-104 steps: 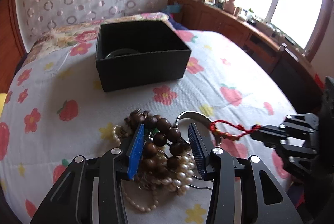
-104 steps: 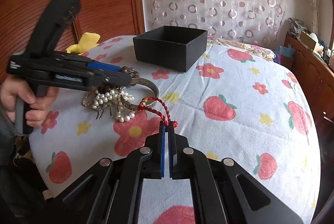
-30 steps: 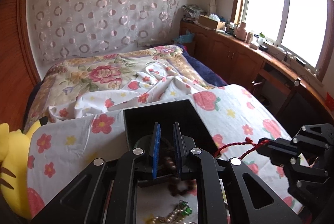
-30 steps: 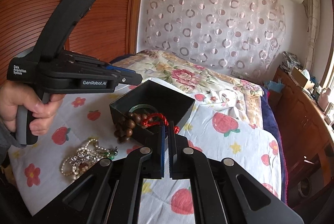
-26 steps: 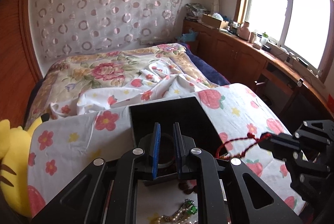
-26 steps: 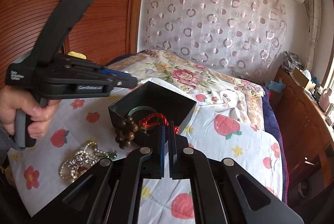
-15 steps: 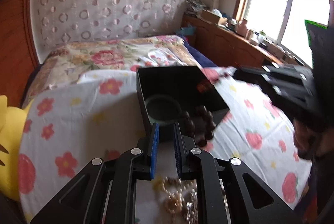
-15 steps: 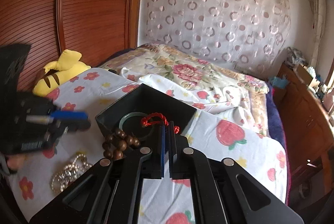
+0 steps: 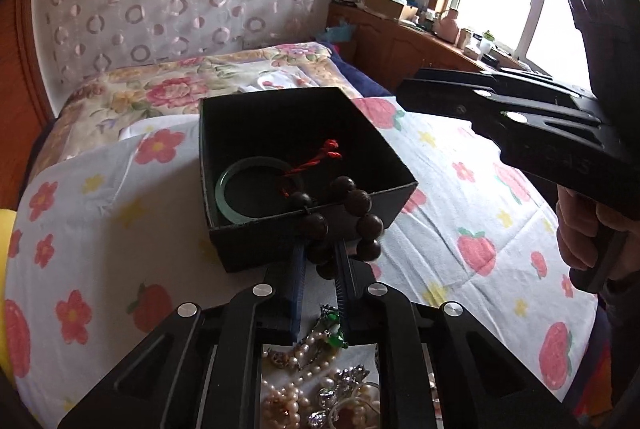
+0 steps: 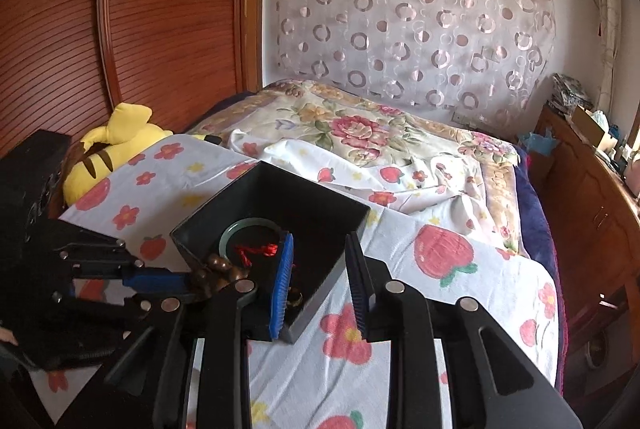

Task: Organize jewelry
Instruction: 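Carry the bead bracelet into the black box with the left tool while the right drops the red bracelet in, then withdraw from the box and grasp the silver bangle with the right tool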

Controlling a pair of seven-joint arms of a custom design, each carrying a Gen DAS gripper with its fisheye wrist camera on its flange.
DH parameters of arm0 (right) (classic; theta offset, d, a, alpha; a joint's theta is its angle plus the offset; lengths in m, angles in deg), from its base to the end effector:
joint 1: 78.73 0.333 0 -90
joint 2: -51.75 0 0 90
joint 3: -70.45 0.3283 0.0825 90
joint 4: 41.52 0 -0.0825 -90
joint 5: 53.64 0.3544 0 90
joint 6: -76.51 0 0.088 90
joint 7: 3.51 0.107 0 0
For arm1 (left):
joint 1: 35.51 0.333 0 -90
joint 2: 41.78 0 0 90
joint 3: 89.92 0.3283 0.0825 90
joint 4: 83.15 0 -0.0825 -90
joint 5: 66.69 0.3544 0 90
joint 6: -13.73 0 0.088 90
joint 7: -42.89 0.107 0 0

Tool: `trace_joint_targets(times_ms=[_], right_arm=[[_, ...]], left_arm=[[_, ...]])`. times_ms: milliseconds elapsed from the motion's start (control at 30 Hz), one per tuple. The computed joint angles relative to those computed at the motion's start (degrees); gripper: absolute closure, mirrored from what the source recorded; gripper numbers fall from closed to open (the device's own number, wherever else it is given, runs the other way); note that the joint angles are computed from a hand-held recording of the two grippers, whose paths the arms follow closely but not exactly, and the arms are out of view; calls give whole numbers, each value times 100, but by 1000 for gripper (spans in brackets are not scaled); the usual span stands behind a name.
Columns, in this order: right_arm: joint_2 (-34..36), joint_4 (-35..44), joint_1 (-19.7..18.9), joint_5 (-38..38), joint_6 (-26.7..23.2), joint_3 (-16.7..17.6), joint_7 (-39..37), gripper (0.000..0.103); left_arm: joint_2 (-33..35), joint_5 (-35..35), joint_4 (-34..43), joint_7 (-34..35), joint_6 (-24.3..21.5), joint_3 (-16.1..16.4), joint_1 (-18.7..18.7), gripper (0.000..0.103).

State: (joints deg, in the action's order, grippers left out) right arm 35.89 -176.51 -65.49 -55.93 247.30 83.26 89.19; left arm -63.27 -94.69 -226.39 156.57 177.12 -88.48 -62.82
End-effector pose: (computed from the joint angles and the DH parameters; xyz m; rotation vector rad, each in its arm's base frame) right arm 0.4250 0.2225 0.5698 -1.9852 1.2254 -0.6598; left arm 0.4028 -0.1661 0.5252 -1.4370 2.2785 -1.0254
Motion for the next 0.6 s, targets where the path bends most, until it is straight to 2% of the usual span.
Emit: trace_joint_targets(times_ms=[100, 267, 367, 400, 467, 500, 600], right_arm=[[-84, -113, 103, 126, 56, -103, -127, 74], [-164, -224, 93, 205, 87, -85, -192, 73], [-203, -267, 97, 256, 76, -78, -235, 73], [-249, -317, 93, 266, 78, -70, -242, 73], [-295, -372, 179, 382, 79, -132, -316, 73], [-317, -419, 195, 423, 104, -118, -317, 73], [-496, -656, 488, 717, 187, -287, -544, 73]], left_arm=[[-114, -26, 42, 71, 77, 38, -74, 91], [16, 236, 505, -208, 33, -38, 93, 91], [215, 556, 777, -475, 31, -206, 365, 90], [299, 796, 876, -704, -6, -345, 563, 90], [368, 1190, 951, -1105, 9, -532, 858, 73], [347, 1188, 924, -1093, 47, -466, 832, 60], [180, 1126, 721, -1014, 172, -280, 706, 57]])
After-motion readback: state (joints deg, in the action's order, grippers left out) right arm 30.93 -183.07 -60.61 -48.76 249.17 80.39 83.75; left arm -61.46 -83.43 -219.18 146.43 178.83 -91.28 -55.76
